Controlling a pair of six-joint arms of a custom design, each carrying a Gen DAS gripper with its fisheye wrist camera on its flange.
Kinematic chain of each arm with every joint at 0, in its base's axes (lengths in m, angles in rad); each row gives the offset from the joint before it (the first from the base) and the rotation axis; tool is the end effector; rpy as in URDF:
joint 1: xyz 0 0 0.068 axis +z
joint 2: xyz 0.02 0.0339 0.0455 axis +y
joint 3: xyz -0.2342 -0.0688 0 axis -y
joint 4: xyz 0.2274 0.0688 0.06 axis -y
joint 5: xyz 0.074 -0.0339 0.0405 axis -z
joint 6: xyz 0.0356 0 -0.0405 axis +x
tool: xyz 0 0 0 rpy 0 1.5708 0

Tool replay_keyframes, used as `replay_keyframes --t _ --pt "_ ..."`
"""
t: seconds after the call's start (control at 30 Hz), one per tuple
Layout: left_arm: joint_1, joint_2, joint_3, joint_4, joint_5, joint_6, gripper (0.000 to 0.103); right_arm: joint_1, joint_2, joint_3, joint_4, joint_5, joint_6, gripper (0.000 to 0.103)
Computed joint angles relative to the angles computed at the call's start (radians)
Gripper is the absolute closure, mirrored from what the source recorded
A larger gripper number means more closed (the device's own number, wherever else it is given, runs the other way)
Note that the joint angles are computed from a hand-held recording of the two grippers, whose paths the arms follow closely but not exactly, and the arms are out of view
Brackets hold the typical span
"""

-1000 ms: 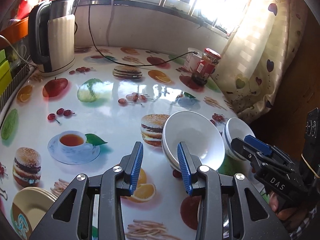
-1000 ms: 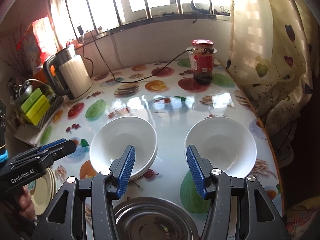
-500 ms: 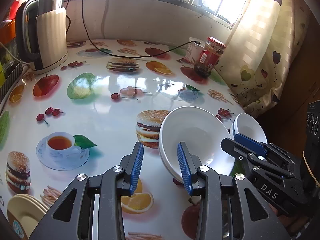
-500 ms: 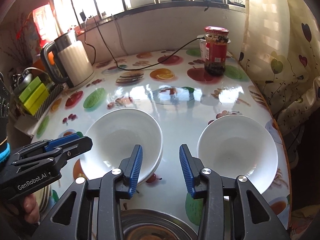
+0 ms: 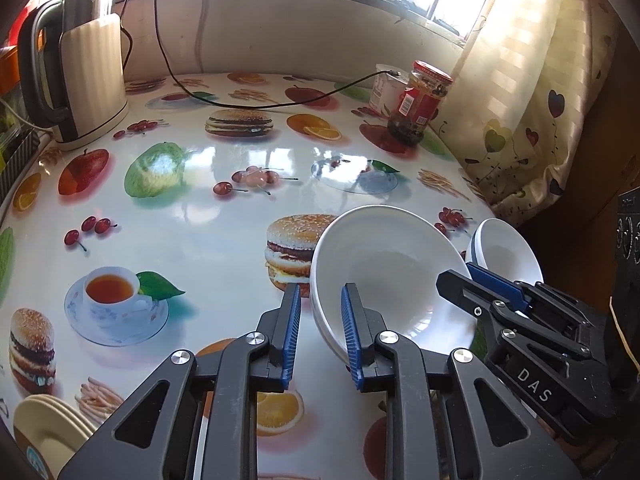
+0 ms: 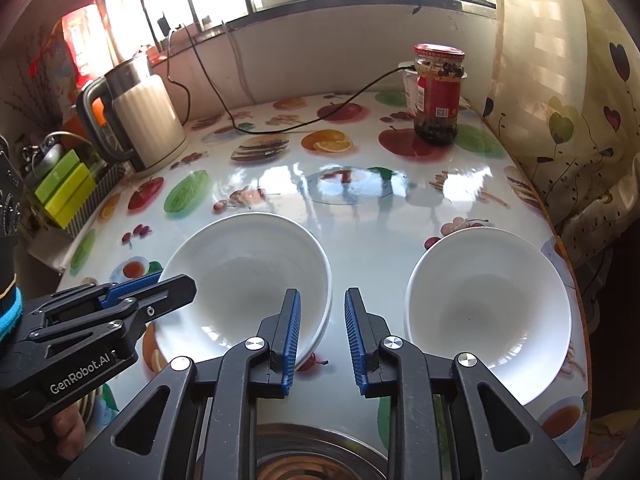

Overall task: Organize plates and bowls
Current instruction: 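Close both tools on the rim of one white bowl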

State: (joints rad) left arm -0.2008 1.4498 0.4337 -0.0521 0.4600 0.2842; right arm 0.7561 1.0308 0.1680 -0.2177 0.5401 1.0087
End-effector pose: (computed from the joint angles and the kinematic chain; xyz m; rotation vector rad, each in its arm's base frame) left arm 0.2061 -0.0581 0.0915 0.7660 2.4541 -0.5729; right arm 0.1161 0.0843 0.0884 0.4718 2.3831 0.0420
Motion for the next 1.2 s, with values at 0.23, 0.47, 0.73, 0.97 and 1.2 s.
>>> replay_keyframes --t 0.23,0.47,0.73,0.97,1.2 --pt "-0.018 -0.003 -0.010 0.017 -0.016 -0.002 0.087 -0.007 0.019 0.003 0.015 0.000 -0.010 0.088" --pt "-0.023 -0.010 -0.017 0.026 -0.026 -0.003 0.087 0.011 0.035 0.011 0.010 0.018 0.003 0.090" --pt "-0.031 -0.012 -0.022 0.037 -0.036 -0.007 0.087 0.010 0.036 0.007 0.017 0.021 0.001 0.090" --pt "-0.023 -0.029 -0.027 0.024 -0.031 0.003 0.087 0.017 0.032 0.007 0.015 0.033 0.003 0.090" --pt "-0.014 -0.095 -0.043 -0.005 -0.020 0.007 0.087 0.048 -0.039 0.010 -0.065 0.062 0.040 0.090"
